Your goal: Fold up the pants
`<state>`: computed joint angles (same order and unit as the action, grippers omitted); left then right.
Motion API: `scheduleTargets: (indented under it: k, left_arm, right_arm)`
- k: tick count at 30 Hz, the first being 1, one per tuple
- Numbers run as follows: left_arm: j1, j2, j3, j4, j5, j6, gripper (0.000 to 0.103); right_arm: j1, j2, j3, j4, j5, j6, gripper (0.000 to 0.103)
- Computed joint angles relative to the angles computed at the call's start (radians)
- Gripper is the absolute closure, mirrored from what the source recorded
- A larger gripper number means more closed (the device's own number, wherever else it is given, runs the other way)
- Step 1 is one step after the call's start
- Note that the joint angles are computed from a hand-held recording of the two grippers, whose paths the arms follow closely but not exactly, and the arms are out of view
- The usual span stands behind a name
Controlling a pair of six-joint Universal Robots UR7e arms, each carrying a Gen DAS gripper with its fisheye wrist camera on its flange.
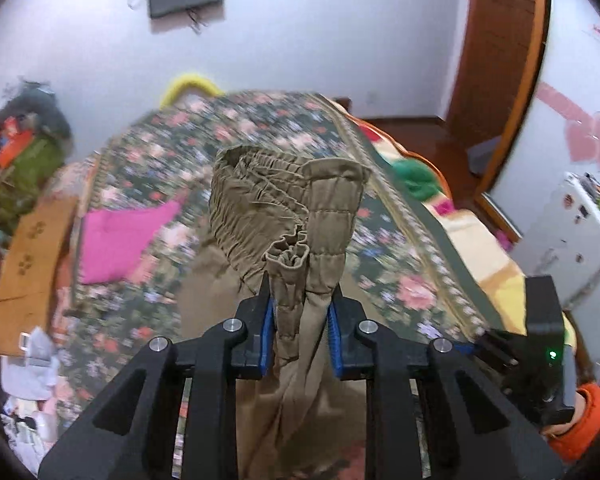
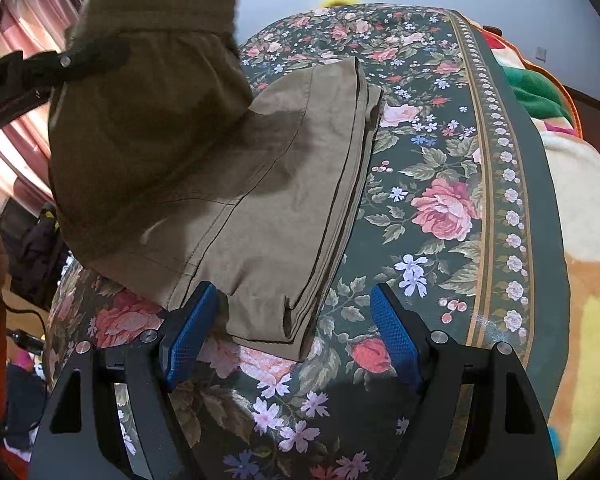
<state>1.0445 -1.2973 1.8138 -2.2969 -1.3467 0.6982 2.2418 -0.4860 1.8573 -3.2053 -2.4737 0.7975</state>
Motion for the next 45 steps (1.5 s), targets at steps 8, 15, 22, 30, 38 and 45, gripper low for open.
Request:
scheduleTargets:
  k: [8,15,22,30,38,45]
  left_arm:
    - [0.002,0.026,-0.003,0.167,0.017,-0.024,0.080]
    - [0.020,0.017,-0.031,0.268,-0.031,-0.024,0.044]
    - [0.023,0.037,-0.064,0.133,0.012,0.018,0.022]
    - [0.051,0.199,-0.232,0.084,0.109,0.058,0.013]
    - [0.072,0.396,-0.387,0.072,0.226,0.053,0.013]
    - [0.107,0.589,-0.549,0.179,0.321,-0.023,0.012]
  right_arm:
    - [-0.001,0.002,0.002,-0.013,-0.002,-0.006,0.028]
    - [0.004,0.006,-0.001,-0.010,-0.012,0.004,0.028]
    - [0.018,-0.001,-0.004,0.027,-0.047,0.031,0.027]
    - [0.041,-0.020,0.015,0.039,-0.084,0.073,0.027]
    - [0.049,-0.058,0.056,0.059,-0.128,0.153,0.027]
    - [0.055,-0.086,0.075,0.126,-0.169,0.234,0.027]
